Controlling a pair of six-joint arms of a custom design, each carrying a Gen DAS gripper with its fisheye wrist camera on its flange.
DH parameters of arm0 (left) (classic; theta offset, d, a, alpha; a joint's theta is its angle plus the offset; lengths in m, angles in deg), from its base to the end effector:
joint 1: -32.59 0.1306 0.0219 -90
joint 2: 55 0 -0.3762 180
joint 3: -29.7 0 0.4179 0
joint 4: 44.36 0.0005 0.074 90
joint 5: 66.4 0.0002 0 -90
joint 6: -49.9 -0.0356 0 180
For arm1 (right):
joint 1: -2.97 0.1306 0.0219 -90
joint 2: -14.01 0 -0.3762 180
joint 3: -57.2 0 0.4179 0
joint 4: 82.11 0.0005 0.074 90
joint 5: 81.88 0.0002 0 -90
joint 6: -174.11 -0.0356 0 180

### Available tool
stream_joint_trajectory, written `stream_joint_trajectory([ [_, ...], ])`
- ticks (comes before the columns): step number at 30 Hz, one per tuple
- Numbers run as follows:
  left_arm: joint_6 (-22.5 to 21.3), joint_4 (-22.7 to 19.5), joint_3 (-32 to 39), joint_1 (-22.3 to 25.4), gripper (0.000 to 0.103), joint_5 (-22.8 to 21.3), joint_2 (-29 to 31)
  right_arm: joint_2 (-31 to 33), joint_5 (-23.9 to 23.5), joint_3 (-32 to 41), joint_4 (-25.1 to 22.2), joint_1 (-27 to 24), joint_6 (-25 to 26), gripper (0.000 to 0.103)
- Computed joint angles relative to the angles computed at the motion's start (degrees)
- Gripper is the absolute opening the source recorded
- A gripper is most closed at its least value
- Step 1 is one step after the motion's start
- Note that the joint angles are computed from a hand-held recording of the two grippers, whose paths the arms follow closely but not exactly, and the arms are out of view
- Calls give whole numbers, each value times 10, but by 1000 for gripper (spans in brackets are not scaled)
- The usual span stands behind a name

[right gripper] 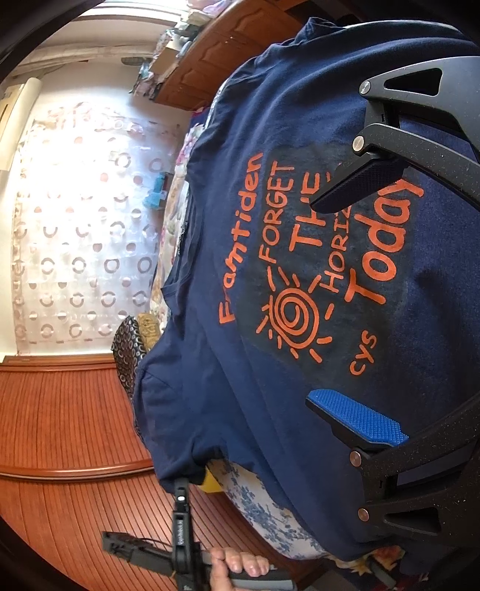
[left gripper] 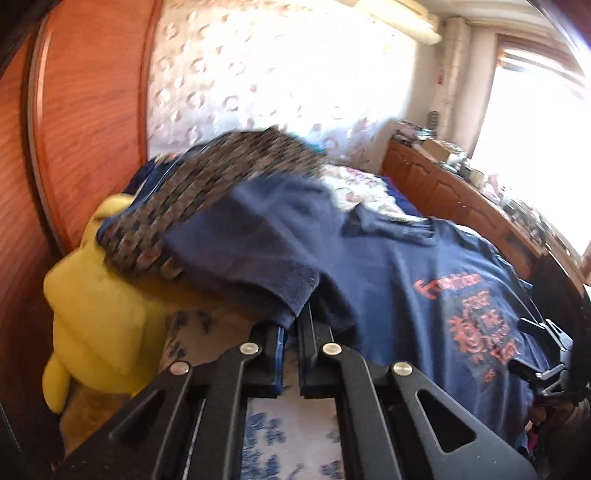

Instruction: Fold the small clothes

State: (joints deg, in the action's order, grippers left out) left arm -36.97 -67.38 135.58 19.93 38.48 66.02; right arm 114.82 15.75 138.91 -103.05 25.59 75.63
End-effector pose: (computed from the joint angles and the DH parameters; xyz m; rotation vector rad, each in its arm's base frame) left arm 0.6850 -0.1638 0.2767 0.3281 2.2227 -0.4397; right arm 0.5290 0.2147 0.2929 -0.2089 2.2562 0.1374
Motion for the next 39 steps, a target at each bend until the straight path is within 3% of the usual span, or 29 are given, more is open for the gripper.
stream_joint_trajectory([
  [4,-27,-23,48,-29,1,3,10,0,-2,0,-2,0,-1,97],
  [7,-53,-69,106,-56,1,1,36,-1,-4,1,-6,0,-3,97],
  [10,-74,-90,127,-77,12,-12,46,-1,-7,2,-9,-1,-4,98],
  [12,-79,-92,122,-82,20,0,40,0,-8,3,-10,-1,-4,98],
  [14,-80,-84,104,-82,36,10,28,0,-9,3,-9,-1,-4,98],
  [22,-118,-92,43,-64,49,-63,8,1,-9,4,-8,0,-8,97],
  [30,-117,-133,62,-37,53,-102,59,5,-11,7,-11,-1,-5,98],
  [39,-106,-115,52,-20,55,-88,68,12,-23,16,-27,-3,-2,98],
])
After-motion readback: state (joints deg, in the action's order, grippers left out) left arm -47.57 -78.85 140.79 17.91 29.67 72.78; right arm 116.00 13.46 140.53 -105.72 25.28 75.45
